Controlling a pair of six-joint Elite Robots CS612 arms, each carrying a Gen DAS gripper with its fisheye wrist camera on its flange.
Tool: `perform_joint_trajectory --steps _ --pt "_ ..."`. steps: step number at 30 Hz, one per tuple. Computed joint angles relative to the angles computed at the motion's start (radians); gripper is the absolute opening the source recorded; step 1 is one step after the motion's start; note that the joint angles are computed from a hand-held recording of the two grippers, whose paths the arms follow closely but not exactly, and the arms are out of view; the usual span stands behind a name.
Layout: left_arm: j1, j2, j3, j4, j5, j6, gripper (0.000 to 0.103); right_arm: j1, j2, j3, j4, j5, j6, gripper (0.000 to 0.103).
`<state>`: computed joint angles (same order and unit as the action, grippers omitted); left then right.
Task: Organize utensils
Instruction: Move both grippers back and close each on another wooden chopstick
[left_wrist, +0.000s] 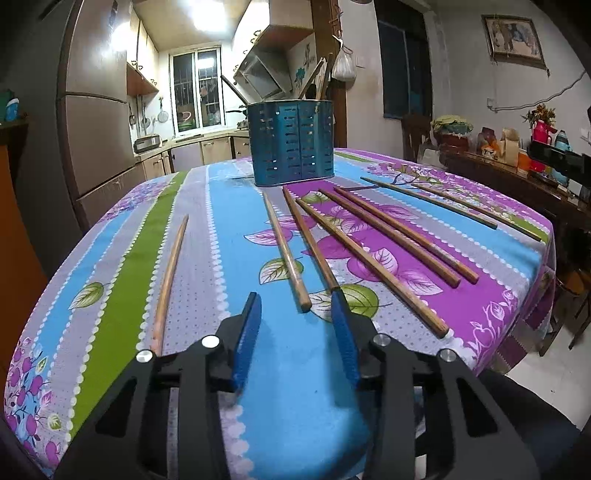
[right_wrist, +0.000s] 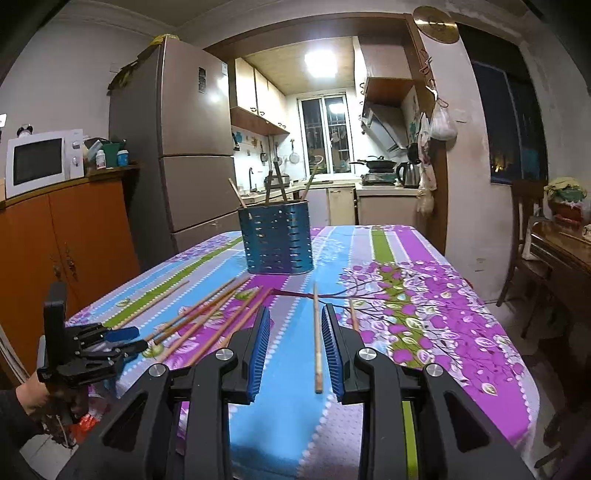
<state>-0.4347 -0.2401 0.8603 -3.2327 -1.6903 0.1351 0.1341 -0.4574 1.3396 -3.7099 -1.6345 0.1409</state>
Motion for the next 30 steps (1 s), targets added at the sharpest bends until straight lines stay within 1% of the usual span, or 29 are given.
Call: perform_joint_trajectory --steps 1,3,4,5,7,9,14,16,18,22,26,27,28,29,30 --pt "-0.001 0.006 -0.011 0.001 -0.001 -0.001 0.032 -0.001 0.001 0.001 -0.001 0.001 -0.002 0.031" --pt "-0.003 0.014 -0.021 -0.005 0.003 -0.005 0.032 0.001 0.006 0.003 0.000 -0.001 -0.016 0.030" --pt "-0.003 0.021 -0.034 -0.002 0.000 -0.013 0.030 0.001 0.010 0.003 0.002 0.005 -0.020 0.030" --pt "-0.004 0.027 -0.044 -0.001 0.001 -0.015 0.029 0.001 0.016 0.001 0.010 0.015 -0.023 0.030" --pt "-0.006 0.035 -0.059 -0.001 0.001 -0.020 0.029 0.001 0.025 -0.001 0.031 0.013 -0.031 0.030" --pt "-0.006 0.040 -0.068 -0.005 -0.003 -0.028 0.028 0.000 0.038 -0.008 0.062 0.013 -0.021 0.030" --pt "-0.006 0.042 -0.066 -0.016 -0.006 -0.043 0.028 -0.003 0.077 -0.058 0.118 0.000 -0.026 0.028" --pt "-0.007 0.042 -0.066 -0.019 -0.003 -0.051 0.028 -0.006 0.094 -0.091 0.138 0.003 -0.025 0.025" --pt "-0.008 0.044 -0.067 -0.022 -0.002 -0.061 0.028 -0.007 0.106 -0.116 0.144 -0.004 -0.031 0.025" --pt "-0.009 0.045 -0.066 -0.031 0.003 -0.077 0.028 -0.010 0.126 -0.160 0.159 -0.007 -0.030 0.021" --pt "-0.012 0.048 -0.064 -0.051 0.018 -0.086 0.028 -0.010 0.133 -0.162 0.135 -0.014 -0.037 0.020" --pt "-0.014 0.050 -0.065 -0.060 0.026 -0.089 0.028 -0.009 0.134 -0.161 0.129 -0.019 -0.037 0.017" --pt "-0.015 0.051 -0.064 -0.066 0.031 -0.092 0.026 -0.008 0.134 -0.159 0.125 -0.022 -0.037 0.014" --pt "-0.016 0.053 -0.064 -0.074 0.039 -0.095 0.019 -0.007 0.135 -0.157 0.116 -0.027 -0.038 0.013" --pt "-0.017 0.055 -0.065 -0.081 0.044 -0.098 0.017 -0.006 0.136 -0.157 0.110 -0.032 -0.043 0.012"
